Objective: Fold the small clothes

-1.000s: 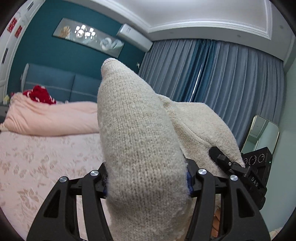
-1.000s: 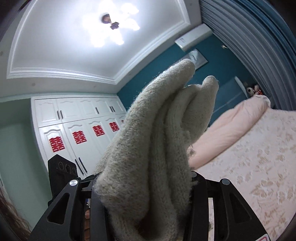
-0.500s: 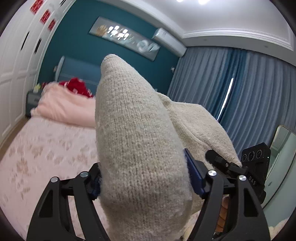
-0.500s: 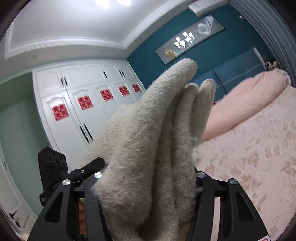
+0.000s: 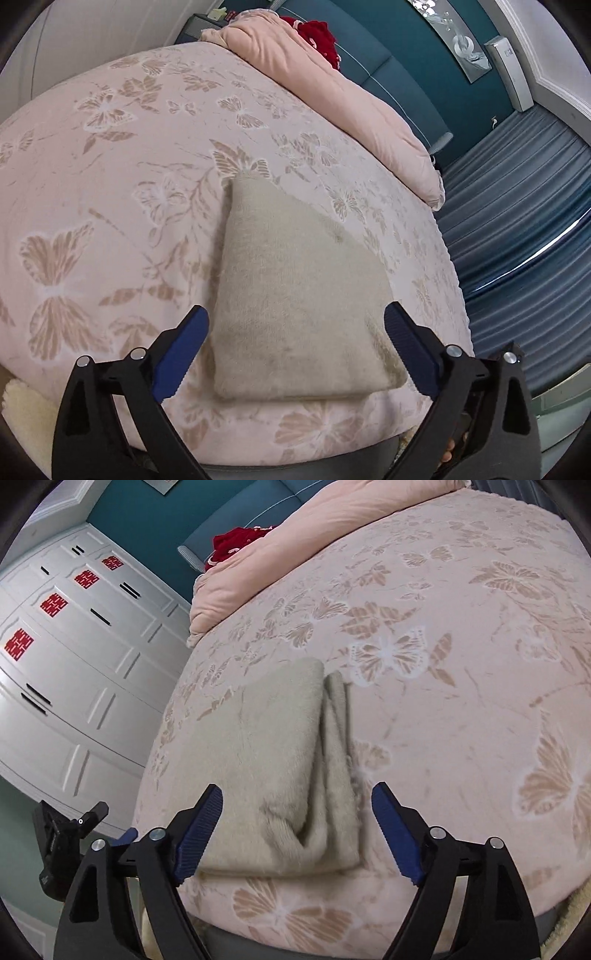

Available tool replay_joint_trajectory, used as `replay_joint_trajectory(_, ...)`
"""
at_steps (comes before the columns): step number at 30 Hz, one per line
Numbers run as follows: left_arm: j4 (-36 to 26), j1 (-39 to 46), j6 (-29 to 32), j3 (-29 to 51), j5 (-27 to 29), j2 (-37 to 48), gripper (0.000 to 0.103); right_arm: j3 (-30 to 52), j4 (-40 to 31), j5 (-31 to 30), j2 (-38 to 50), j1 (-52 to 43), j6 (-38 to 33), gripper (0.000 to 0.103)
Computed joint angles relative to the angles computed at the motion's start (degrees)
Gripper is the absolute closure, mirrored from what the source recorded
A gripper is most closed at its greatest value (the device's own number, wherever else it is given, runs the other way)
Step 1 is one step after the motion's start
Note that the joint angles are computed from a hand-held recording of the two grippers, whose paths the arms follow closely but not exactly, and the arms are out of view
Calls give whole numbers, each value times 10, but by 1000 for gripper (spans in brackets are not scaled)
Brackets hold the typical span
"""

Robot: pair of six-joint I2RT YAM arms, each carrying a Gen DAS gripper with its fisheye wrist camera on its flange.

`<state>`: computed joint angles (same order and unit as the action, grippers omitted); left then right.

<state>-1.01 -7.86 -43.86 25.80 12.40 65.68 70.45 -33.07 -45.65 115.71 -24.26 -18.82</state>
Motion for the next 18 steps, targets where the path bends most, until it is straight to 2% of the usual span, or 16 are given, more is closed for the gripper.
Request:
replay_joint_trajectory(4,33,13,-15,52,19,164,9,33,28,57,61,63,97,17)
replay_joint_trajectory(7,77,25,-34,66,54,262,9,28,66,66,89,82,148,18)
replay_joint_trajectory(8,85,24,-34,71,57,282,16,25,71,47,88,84,150,25)
replay_joint_trajectory(9,97,23,-28,74,70,295,32,46,34,33,94,90,137,61)
replay_joint_trajectory(10,78,15,-21,86,57,292,34,41,38,31,74,93,143,65)
replay_joint_trajectory(12,39,-5,0,105,19,256,51,40,31,-26,27,88,120,70)
replay_joint_trajectory(15,6,-24,28,120,-5,174,55,20,40,-66,-65,73,95,71)
replay_joint_trajectory(18,7,-35,28,120,-11,135,53,30,26,-71,-61,46,78,70)
